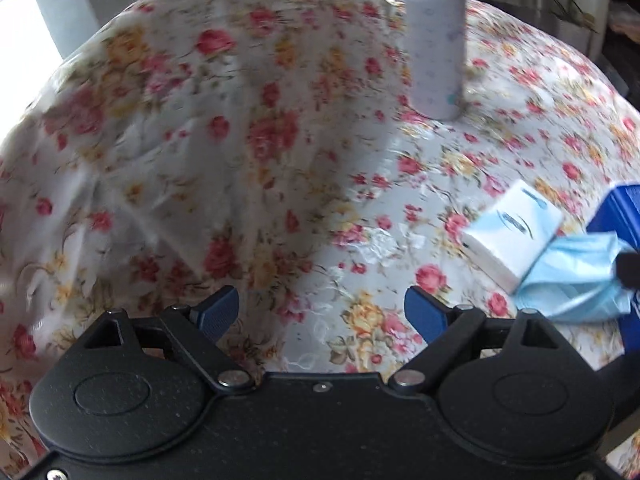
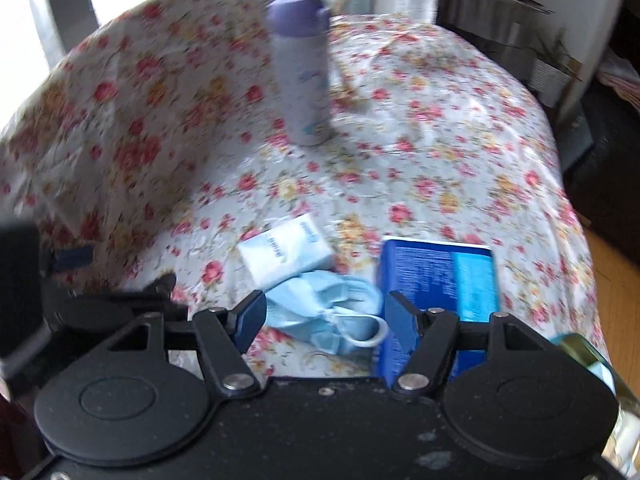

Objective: Organize soft objects
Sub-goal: 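Grasp the blue face mask with the right tool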

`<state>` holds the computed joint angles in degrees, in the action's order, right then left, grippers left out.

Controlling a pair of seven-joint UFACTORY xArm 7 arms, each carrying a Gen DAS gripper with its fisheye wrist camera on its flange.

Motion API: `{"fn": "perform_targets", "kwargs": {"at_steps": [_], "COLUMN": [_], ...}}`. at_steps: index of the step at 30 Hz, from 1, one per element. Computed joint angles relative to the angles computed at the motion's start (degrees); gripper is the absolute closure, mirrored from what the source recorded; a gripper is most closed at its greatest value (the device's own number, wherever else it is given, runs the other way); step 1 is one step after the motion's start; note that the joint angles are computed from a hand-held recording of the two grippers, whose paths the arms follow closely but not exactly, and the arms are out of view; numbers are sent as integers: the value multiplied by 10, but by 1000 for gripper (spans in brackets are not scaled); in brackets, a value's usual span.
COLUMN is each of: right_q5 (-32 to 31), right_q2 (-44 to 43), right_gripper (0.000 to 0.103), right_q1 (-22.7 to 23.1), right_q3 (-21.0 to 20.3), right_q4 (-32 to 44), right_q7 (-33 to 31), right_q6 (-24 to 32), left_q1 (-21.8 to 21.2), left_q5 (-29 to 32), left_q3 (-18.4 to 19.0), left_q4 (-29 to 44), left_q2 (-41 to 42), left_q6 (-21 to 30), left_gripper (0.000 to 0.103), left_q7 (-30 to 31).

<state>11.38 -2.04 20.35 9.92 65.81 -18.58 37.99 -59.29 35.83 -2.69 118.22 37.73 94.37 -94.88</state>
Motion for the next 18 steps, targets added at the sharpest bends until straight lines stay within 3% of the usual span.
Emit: {"fn": "perform_targets", "kwargs": {"at_steps": [7,16,18], "right_q5": [-34,-98,-111], "right_q2": [22,70,72], "right_gripper": [39,39,47], "right_q1": [16,23,25], "right_q3": [13,13,13], "right_q4": [-9,17,17], "right_q7": [-33,-5,1], "right_q6": [-19,-10,-12], "left_q1": [20,42,47], "left_q5": [-13,-25,-28], "left_q3": [-12,-26,-29], "left_q4": [-49,-106,-118], "left_q2": [-26,-56,-62], "left_q6": [-47,-103,-115], "left_gripper": [16,16,16], "left_q7": [-15,-34,-39]}}
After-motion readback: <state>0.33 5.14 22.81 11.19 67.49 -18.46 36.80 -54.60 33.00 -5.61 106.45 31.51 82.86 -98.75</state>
